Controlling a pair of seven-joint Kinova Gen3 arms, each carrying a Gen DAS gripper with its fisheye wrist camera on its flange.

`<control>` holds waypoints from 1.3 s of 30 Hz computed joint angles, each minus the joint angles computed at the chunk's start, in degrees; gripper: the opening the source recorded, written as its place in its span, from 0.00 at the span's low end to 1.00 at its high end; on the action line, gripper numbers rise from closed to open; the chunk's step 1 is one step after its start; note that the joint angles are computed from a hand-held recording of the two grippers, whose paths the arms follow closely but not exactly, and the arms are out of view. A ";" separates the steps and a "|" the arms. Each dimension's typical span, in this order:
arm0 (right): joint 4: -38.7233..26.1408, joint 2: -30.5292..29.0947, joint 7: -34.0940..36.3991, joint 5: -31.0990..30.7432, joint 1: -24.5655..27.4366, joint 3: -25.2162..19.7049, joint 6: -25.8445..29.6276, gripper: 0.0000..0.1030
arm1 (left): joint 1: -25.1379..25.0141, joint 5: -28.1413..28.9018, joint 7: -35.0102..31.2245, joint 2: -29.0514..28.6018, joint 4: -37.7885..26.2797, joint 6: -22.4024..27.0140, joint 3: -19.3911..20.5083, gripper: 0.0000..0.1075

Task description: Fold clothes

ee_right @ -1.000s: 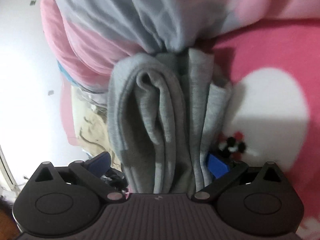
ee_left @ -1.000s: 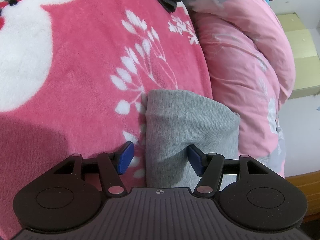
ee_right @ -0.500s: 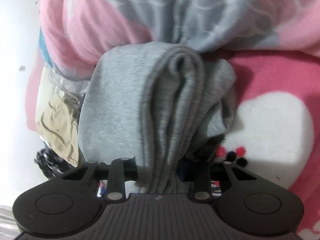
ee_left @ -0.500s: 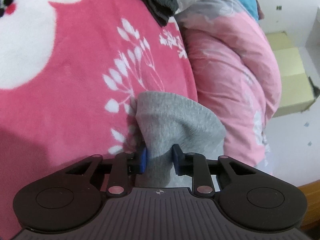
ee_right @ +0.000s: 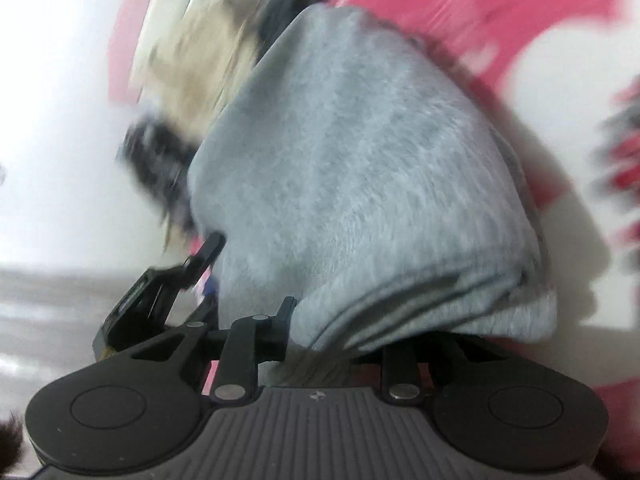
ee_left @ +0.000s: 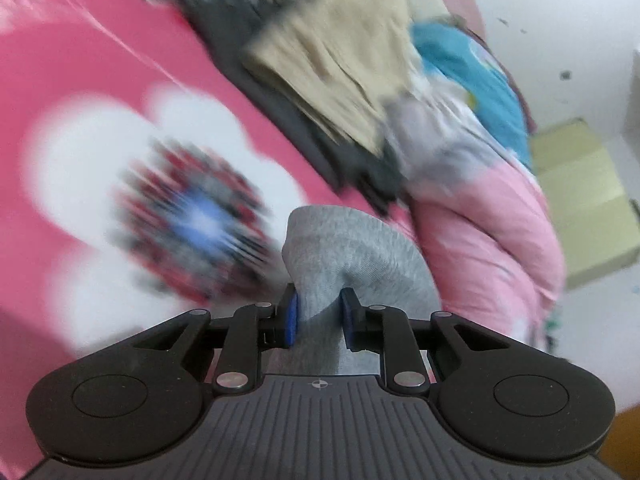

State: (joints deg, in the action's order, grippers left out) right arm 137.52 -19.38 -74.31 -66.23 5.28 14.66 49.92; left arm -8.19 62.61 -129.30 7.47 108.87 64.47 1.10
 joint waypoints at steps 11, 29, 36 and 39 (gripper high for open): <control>-13.81 7.59 -2.96 10.13 -12.13 -1.01 6.81 0.41 | -3.19 -12.66 3.88 -7.27 -0.72 -5.52 -3.93 0.35; -19.15 9.20 -3.11 44.18 1.42 -27.97 -13.61 0.00 | 10.58 -24.85 -3.43 -16.85 6.36 -6.73 -2.48 0.34; -28.27 15.08 10.80 33.83 -14.53 -18.60 -14.18 0.04 | 11.81 -21.89 -6.73 -20.32 10.86 -10.42 -4.36 0.35; -29.51 23.05 12.28 34.80 -22.49 -14.20 -20.61 0.00 | 11.98 -19.53 -8.16 -21.13 12.78 -11.39 -5.85 0.35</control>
